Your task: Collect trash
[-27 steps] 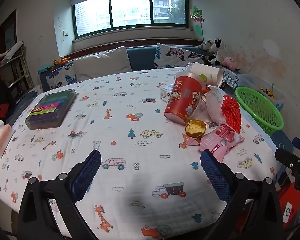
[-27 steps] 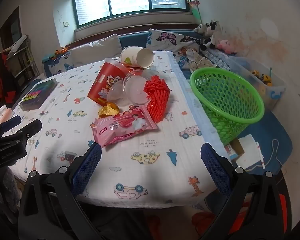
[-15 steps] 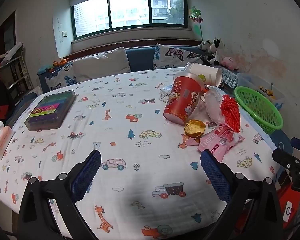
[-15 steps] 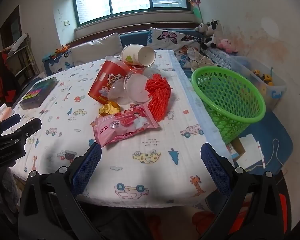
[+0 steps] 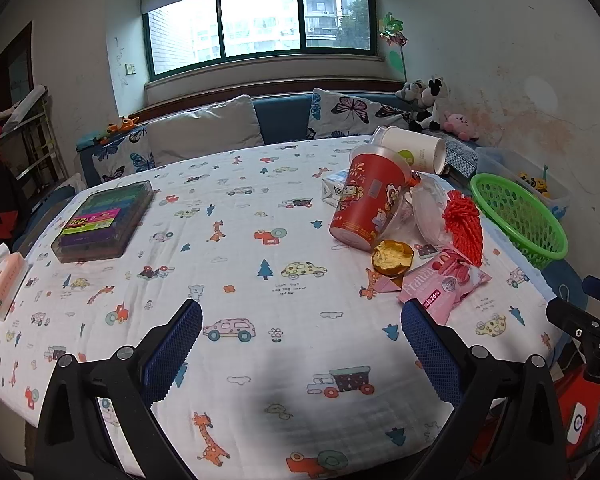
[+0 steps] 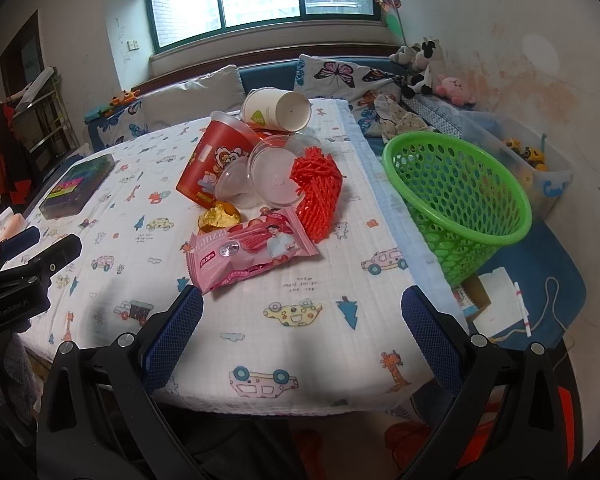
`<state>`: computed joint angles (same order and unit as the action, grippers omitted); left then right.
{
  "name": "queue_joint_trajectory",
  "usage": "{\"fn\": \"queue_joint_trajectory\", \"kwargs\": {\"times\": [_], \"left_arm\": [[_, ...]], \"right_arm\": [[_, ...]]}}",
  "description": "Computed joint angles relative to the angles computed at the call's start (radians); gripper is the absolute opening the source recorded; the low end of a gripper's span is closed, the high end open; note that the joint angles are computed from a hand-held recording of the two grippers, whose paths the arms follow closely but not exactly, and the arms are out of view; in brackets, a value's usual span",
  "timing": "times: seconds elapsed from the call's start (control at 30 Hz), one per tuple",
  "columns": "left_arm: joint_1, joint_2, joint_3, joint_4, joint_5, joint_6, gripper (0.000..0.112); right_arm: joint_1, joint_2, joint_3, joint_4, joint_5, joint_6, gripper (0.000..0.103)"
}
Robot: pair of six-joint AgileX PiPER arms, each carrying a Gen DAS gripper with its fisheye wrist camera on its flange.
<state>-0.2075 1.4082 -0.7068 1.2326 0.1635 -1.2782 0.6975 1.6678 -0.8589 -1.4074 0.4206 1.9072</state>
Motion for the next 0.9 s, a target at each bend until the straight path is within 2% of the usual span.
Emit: {"fn": "queue_joint_trajectory", "kwargs": {"times": [0.43, 0.57, 0.9], "left_arm": [[0.003, 0.003, -0.002, -0.001, -0.002, 0.004, 0.097], [0.019, 0.012, -0.014, -0.069, -0.011, 0.077, 0.097], [0.025, 0.014, -0.014, -0.064, -0.016, 0.079, 0.097]], "right_arm": [[0.001, -0.001, 0.0, 0.003, -0.002, -0.004, 0.099], [0.0, 0.0, -0.001, 0.003, -0.004, -0.006, 0.099], [-0.002, 0.004, -0.003, 0.0, -0.007, -0.006, 0.099]]}}
